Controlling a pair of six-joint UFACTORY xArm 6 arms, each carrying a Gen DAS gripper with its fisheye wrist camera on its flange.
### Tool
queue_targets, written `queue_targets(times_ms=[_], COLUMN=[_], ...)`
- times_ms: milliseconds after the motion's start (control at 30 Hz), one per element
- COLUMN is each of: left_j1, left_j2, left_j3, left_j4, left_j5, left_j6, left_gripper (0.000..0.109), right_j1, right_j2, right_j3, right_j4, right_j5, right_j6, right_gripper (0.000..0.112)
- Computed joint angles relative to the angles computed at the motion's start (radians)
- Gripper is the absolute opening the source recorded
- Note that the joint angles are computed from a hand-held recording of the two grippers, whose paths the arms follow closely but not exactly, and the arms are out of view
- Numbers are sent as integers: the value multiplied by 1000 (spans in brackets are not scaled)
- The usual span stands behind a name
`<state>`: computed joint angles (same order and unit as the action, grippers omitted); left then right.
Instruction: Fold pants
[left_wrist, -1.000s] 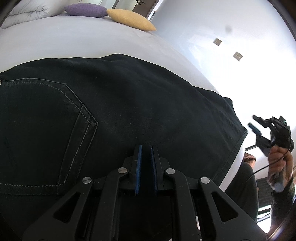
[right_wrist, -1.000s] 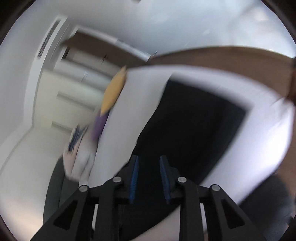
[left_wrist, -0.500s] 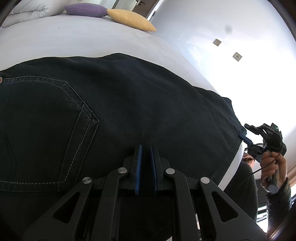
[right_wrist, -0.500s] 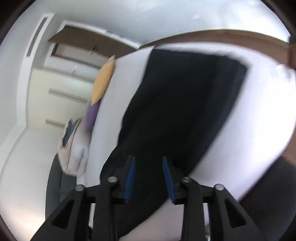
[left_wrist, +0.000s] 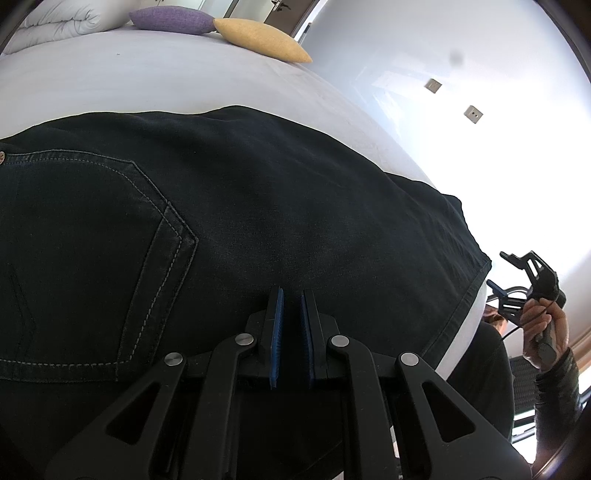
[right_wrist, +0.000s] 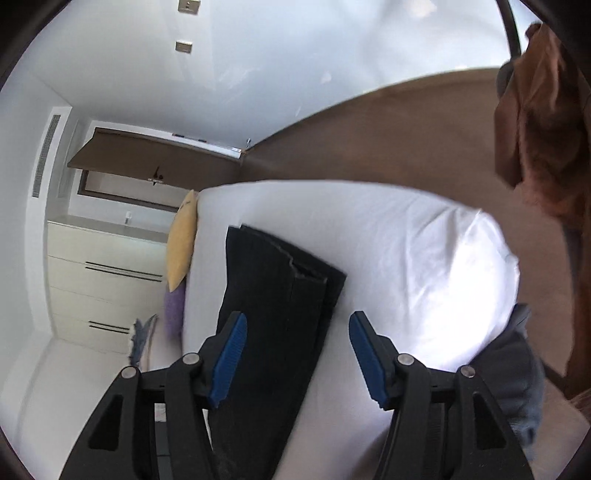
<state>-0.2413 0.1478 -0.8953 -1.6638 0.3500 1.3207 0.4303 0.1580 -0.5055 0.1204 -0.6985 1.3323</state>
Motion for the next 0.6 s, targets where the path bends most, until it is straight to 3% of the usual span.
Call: queue_targets(times_ms=[167, 433, 533, 600], left_j1=[0, -2, -7, -7], left_j2=[1, 2, 2, 2], left_j3=[0, -1, -1, -1], left_j4=[-1, 2, 2, 2], left_j5=[0, -5, -12, -12], left_j6=[0, -3, -5, -6], left_gripper=[11, 11, 11, 11], right_j1=[-46, -95, -107, -119], right_j2=[64, 143, 153, 172], right_j3=[-12, -79, -94, -112], right_j4=[-71, -182, -205, -228], right_j5=[-91, -161, -162, -162], right_j6=[79, 115, 110, 110], right_gripper=[57, 48, 38, 25])
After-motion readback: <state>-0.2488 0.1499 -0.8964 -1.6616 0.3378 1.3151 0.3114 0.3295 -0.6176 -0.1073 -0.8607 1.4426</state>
